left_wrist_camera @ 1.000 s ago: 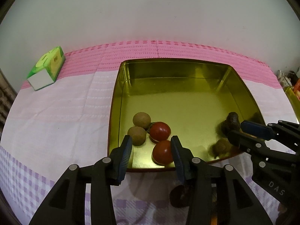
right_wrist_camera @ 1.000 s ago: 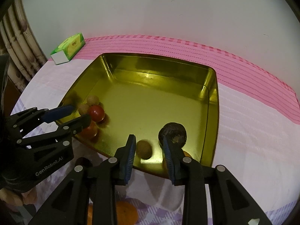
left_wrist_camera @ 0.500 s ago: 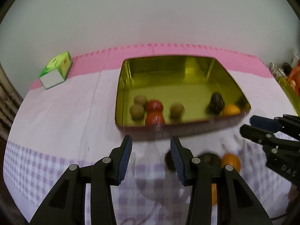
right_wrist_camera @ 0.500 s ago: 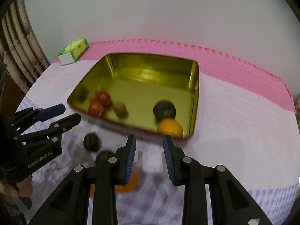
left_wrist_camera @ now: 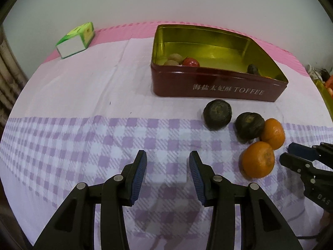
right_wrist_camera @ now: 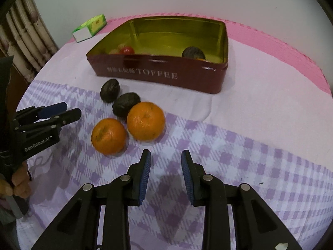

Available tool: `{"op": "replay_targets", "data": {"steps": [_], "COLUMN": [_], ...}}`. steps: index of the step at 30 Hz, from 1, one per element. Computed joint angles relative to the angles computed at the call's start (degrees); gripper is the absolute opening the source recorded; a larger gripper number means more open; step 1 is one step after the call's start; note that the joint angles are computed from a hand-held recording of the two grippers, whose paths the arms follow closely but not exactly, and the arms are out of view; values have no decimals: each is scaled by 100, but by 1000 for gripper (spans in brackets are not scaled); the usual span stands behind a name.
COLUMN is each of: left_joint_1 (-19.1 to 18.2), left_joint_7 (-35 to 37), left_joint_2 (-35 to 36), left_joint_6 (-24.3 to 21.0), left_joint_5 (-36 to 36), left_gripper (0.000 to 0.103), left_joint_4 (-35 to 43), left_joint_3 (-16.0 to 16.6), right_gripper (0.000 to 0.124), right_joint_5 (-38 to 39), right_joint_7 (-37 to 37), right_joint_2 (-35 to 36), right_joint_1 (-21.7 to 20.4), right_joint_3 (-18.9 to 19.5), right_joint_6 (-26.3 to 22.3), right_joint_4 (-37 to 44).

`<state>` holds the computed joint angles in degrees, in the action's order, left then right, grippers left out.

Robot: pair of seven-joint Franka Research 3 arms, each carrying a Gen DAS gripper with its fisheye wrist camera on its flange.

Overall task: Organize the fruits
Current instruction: 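Withdraw both tools from the tin toward the oranges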

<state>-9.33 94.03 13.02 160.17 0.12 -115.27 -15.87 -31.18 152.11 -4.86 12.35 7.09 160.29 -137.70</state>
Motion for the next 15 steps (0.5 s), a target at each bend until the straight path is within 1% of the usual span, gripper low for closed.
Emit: {"op": "replay_targets", "data": {"steps": [3,5,9,15], "left_joint_1": [60,89,83,60], "left_joint_7": [101,141,131,65], "left_joint_2": [-8,54,43,11], "left_joint_6": [-2,-38,81,133], "left_joint_5": [-120,-176,-138,-79], "left_gripper": [44,44,44,44], "left_joint_4": [-35,13,-49,-97], "left_joint_3": [-43,-41,-29,-25], "right_gripper": [29,30,31,35], "right_joint_5": [23,-164,-308,-525], "right_joint_7": [-31,60,122,171], "right_joint_2": [104,177,318,563], "right_joint_1": [30,54,164,326], "right_joint_3": [-1,-3,-76,-223], "right_joint_6": [-13,-76,-152,-233], "right_joint_4": [93,193,371,669]}}
